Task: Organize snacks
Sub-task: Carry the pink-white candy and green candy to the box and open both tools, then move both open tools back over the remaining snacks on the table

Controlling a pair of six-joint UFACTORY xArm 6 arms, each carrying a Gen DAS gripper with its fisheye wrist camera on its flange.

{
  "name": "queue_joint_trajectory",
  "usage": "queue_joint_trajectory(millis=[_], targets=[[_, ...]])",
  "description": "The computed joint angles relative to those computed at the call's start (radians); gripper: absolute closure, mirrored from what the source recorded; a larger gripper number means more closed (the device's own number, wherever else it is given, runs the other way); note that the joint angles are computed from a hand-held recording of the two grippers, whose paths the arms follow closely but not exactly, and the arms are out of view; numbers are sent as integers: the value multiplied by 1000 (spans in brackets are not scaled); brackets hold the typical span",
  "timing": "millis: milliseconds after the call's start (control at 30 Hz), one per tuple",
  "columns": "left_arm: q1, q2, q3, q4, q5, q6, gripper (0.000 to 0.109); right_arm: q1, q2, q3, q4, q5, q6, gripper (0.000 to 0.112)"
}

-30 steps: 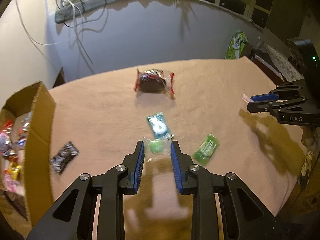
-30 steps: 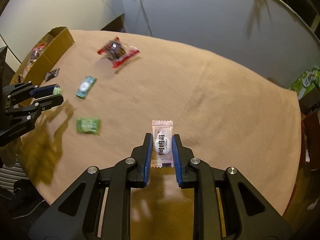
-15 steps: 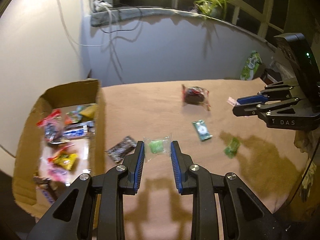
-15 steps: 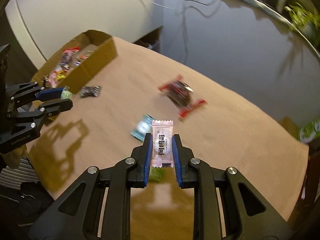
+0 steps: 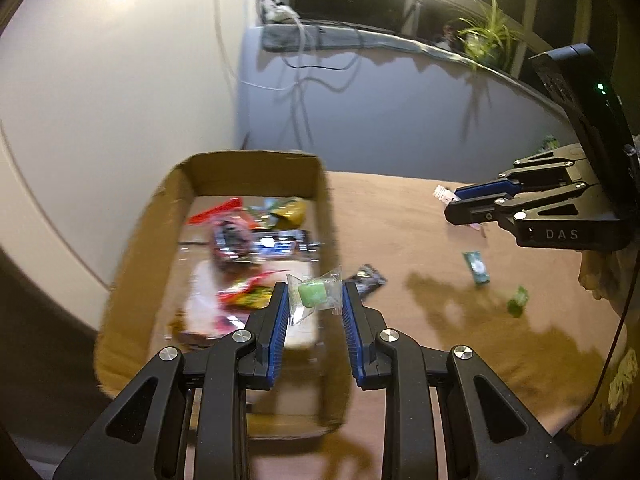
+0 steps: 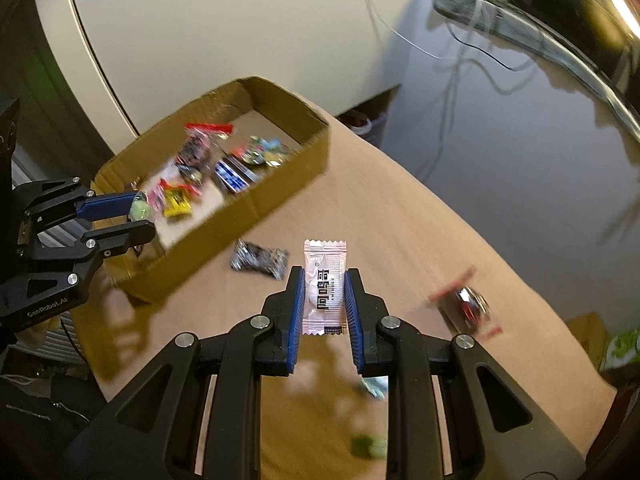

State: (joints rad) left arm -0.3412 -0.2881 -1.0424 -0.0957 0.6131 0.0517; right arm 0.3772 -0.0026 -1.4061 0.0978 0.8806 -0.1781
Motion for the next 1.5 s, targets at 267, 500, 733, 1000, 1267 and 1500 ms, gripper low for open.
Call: queue_joint_trajectory(millis=[267, 500, 733, 1000, 1267, 1500], targets=[[65, -10, 7, 16, 5, -2, 84, 44, 164, -202, 23, 32, -26, 92], [100, -10, 8, 7, 7, 11, 84, 80, 274, -343, 40, 72, -52, 92], [112, -3, 2, 9, 11, 12, 83, 104, 332, -418, 44, 100, -65, 92], [119, -5, 9, 17, 2, 1, 55, 114, 338, -419, 32, 70, -59, 42], [110, -13, 17, 46, -10, -16, 37, 118, 317, -396, 11, 28, -35, 24], [102, -17, 16, 62, -13, -34, 37, 106, 284, -357, 0, 21, -18, 23]])
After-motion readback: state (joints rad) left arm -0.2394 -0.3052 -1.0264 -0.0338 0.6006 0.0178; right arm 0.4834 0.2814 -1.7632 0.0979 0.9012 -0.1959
